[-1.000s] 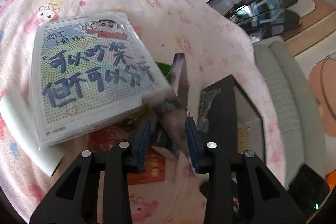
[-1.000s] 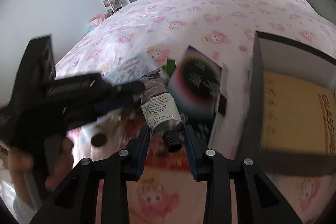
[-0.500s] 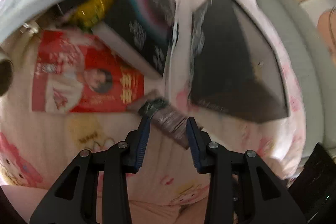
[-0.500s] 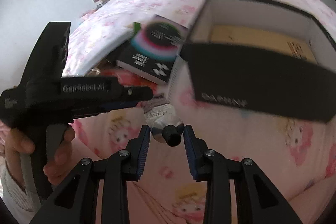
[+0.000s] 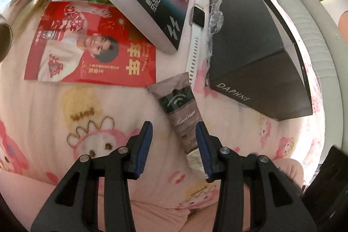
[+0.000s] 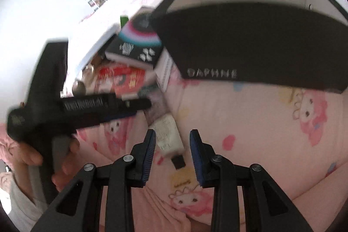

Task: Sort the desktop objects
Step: 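Hold the hand cream tube in the left gripper and carry it toward the DAPHNE box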

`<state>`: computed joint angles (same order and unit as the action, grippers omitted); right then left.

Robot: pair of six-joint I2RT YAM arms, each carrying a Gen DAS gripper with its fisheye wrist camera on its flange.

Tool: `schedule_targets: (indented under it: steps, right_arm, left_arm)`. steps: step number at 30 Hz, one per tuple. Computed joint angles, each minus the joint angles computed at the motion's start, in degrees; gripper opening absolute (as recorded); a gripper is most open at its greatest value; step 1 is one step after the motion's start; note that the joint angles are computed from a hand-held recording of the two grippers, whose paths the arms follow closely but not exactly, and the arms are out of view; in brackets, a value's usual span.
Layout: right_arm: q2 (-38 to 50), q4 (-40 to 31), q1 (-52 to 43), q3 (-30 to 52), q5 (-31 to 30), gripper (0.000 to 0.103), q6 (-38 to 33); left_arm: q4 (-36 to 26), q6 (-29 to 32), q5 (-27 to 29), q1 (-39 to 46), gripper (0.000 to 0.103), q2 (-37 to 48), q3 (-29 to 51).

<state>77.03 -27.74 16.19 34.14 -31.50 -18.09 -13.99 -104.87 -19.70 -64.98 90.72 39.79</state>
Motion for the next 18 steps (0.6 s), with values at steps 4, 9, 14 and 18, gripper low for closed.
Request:
schedule_targets:
  steps: [4,9,14,18]
  right_arm:
    - [5.3,1.5,1.6,2.3,0.2,0.029,-1.6]
    - [13.8,5.2,4.6,2.8,2.5,0.029,-1.7]
    - [14.4,3.5,4.3,2.3,-1.4,0.028,-4.6]
    - [13.7,-0.6,2.8,2.6,-6.6,0.026,-8.1]
  left_arm:
    - [-0.1,0.8,1.6,0.8,0.041,1.2,0.6]
    - [3.2,1.5,2.4,1.4,0.041,2.8,0.2]
    - [8.0,3.8,1.6,1.2,0.035,3.8,-0.3]
    - [6.6,2.5,-2.1,-1.2,0.035,3.4,0.6]
